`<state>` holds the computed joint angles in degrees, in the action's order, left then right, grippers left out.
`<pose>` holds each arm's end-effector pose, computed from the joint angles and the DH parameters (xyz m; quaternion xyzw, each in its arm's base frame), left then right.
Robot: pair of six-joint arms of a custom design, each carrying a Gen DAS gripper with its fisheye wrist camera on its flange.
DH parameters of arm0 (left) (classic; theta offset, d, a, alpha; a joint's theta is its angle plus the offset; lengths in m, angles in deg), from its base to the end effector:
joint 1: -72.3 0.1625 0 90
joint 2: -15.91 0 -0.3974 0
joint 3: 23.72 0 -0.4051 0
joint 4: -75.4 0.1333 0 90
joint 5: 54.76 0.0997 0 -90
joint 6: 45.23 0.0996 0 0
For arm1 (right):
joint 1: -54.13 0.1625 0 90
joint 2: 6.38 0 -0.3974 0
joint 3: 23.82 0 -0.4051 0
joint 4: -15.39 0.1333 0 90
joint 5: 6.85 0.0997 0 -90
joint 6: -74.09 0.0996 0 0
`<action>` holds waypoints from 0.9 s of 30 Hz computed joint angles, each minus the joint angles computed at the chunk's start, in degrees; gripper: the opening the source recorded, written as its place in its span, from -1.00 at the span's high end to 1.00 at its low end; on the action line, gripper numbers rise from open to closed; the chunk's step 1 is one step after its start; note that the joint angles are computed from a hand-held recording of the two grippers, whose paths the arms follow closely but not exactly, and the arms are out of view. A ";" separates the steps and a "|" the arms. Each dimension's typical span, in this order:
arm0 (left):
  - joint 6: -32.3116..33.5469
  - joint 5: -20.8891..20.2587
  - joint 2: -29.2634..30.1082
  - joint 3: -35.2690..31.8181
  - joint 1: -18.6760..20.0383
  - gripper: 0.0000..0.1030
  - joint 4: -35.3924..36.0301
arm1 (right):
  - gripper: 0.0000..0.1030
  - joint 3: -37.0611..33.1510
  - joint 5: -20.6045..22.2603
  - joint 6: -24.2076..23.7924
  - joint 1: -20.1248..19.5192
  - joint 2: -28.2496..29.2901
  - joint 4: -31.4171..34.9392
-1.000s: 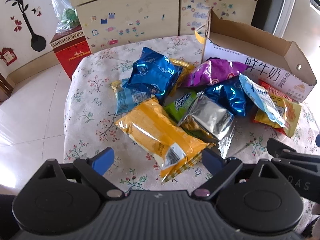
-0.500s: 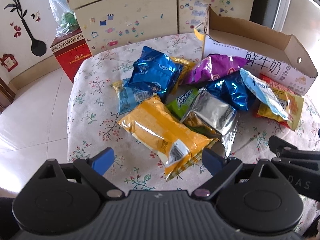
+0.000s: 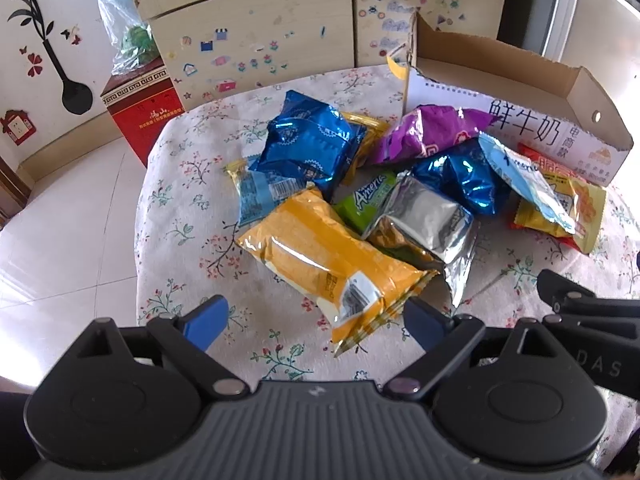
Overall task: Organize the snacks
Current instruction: 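Grasp the yellow bag with the left tool while the right tool grasps the pink packet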
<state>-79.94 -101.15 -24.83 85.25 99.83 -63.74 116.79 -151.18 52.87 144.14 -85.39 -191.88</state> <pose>-0.3695 -0.4204 -0.0551 0.2794 0.8741 -0.1729 0.3578 0.0525 -0.3726 0.2458 -0.0646 -0.8126 0.3340 0.4733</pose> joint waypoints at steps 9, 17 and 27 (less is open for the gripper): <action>2.28 -1.63 -1.55 2.10 0.07 -0.77 -3.90 | -0.99 1.57 3.61 0.55 -0.68 -3.00 2.25; 2.68 -3.17 -5.87 5.16 1.94 -0.79 -7.26 | -0.99 5.20 12.59 2.13 -3.32 -11.47 9.39; -0.75 -1.89 -10.57 7.75 4.80 -0.79 -3.36 | -0.99 9.81 25.61 3.81 -8.58 -22.44 23.46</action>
